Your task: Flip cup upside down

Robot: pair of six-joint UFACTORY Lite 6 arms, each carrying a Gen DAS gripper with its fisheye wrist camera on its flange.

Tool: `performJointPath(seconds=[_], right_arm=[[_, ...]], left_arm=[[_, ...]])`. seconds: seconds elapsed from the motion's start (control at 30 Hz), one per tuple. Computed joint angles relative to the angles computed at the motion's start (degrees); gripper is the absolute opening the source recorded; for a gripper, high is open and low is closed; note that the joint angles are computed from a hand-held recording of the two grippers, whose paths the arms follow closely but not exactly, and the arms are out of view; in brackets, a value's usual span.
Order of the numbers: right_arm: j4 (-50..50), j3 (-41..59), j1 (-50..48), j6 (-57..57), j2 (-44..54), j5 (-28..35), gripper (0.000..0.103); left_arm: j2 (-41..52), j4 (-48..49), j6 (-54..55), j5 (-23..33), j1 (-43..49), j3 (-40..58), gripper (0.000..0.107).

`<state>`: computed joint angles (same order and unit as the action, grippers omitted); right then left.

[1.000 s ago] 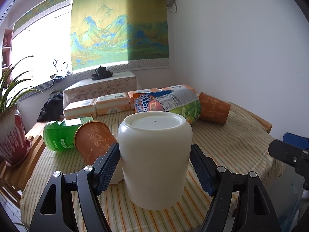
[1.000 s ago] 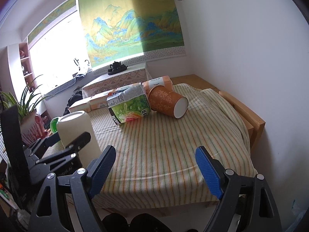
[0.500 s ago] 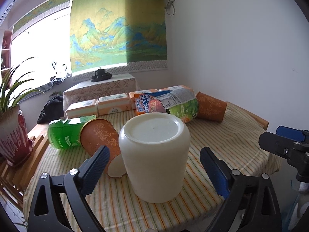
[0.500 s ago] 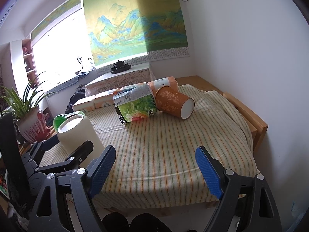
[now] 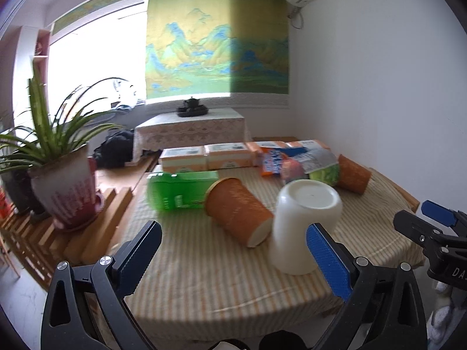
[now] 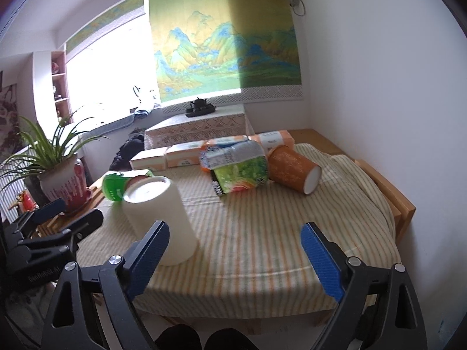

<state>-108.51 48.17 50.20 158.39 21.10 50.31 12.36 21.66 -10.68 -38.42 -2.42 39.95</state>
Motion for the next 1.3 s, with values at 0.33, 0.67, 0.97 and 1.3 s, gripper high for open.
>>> performJointPath(seconds=[0.33, 0.67, 0.97, 1.3], right_arm=[[5.0, 4.3, 6.6, -6.6, 1.1, 5.5, 0.097], [7.4, 3.4, 10.2, -6.1, 0.0, 7.5, 0.101], [8.5, 0.6, 12.1, -4.7, -2.4, 9.4, 0.101], [8.6, 0.3, 12.2, -4.8, -2.8, 9.4, 0.101]], left_arm=[[-11.8, 4.6, -5.3, 2.3, 7.7, -7.5, 0.102], [-21.2, 4.0, -5.5, 3.9, 7.8, -14.0, 0.102], [-24.0, -0.6, -2.1, 5.1, 4.2, -16.4, 0.102], [-23.6, -0.4, -2.6, 5.2, 4.1, -15.9, 0.102]])
